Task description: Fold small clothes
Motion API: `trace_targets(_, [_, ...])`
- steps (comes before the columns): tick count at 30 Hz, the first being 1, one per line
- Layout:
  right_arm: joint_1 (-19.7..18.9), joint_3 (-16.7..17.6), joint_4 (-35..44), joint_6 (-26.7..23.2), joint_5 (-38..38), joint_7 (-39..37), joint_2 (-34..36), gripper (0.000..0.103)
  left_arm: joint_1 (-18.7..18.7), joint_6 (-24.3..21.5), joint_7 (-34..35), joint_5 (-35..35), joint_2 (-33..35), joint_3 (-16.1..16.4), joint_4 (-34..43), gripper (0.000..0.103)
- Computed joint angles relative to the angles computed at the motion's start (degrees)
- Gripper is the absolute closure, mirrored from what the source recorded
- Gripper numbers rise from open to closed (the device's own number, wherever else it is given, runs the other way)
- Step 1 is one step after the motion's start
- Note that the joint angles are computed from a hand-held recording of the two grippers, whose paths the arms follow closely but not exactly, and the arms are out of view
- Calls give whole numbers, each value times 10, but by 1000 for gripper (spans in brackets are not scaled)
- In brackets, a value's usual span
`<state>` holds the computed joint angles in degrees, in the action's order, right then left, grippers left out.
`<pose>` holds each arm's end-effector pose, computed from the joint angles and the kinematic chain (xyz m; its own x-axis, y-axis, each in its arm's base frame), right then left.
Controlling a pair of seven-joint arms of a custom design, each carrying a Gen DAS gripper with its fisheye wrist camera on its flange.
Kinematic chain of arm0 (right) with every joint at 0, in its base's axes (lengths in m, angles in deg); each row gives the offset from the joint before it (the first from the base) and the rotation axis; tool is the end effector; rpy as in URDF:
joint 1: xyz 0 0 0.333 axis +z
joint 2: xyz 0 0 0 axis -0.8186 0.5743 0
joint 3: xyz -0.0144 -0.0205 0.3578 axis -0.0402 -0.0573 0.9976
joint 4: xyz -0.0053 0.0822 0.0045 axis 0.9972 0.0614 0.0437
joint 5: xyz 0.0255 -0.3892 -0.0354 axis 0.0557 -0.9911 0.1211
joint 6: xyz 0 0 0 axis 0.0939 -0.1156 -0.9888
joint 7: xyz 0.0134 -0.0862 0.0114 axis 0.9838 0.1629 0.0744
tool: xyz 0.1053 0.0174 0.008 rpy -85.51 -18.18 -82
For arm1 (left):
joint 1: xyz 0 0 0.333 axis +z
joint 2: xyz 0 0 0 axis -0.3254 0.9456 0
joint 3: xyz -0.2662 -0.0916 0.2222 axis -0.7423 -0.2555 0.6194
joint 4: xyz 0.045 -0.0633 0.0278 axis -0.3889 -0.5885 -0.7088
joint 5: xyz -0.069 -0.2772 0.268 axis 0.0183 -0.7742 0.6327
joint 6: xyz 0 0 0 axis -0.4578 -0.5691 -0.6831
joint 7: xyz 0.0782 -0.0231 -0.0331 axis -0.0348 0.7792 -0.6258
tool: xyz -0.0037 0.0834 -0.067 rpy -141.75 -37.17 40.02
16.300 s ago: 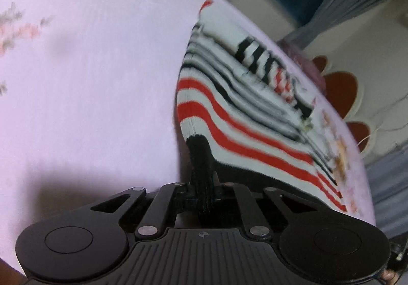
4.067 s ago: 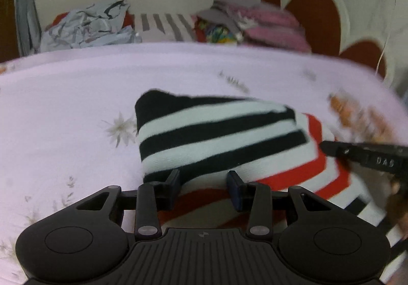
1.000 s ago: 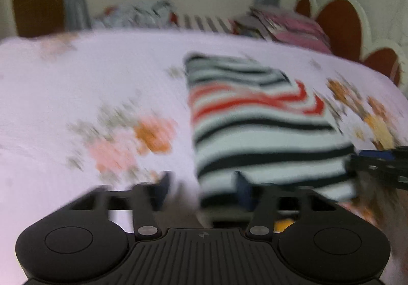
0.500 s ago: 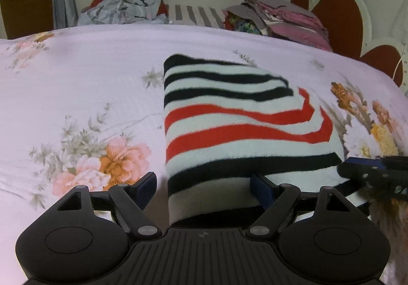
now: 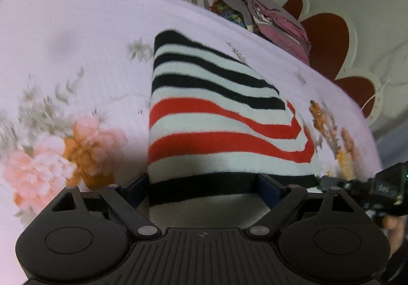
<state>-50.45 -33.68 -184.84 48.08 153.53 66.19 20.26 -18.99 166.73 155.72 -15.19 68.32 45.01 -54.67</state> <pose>0.6519 0.1216 0.4498 0.1573 -0.6503 -0.7432 -0.9387 0.1353 -0.3170 0.6464 -0.1846 0.4732 0.0875 -0.8681 0.4886 -0.8149 -0.3444 -0.4661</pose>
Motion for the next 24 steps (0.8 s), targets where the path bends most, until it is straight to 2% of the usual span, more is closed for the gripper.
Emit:
trace_targets(2, [1, 1, 13, -10, -8, 8, 8, 36, 26, 7, 35, -46, 6, -30, -1, 14])
trace_targets(6, [-2, 6, 49, -40, -20, 20, 34, 36, 16, 9, 33, -43, 8, -22, 0, 14])
trace_targets(11, [-1, 19, 77, -40, -11, 23, 59, 39, 18, 15, 36, -49, 10, -25, 1, 14])
trace_targets(13, [6, 19, 73, -22, -27, 15, 54, 43, 22, 18, 40, -55, 13, -30, 2, 14])
trace_targets(15, [16, 14, 61, 5, -58, 6, 41, 57, 19, 20, 36, -51, 17, -27, 6, 14])
trace_targets(16, [24, 14, 53, 23, -75, 2, 33, 58, 5, 22, 20, -33, 19, -14, 9, 14])
trace_targets(18, [46, 13, 34, 73, -114, -4, 16, 65, -24, 13, -14, 24, 19, 17, 17, 28])
trace_targets(20, [63, 11, 20, 110, -152, 6, 1, 69, -44, 11, -36, 77, 16, 38, 21, 38])
trace_targets(21, [69, 10, 18, 122, -169, 14, -3, 70, -42, 13, -36, 89, 13, 37, 20, 43])
trace_targets(24, [83, 12, -1, 160, -207, 26, -23, 71, -34, 20, -29, 113, 2, 30, 13, 47])
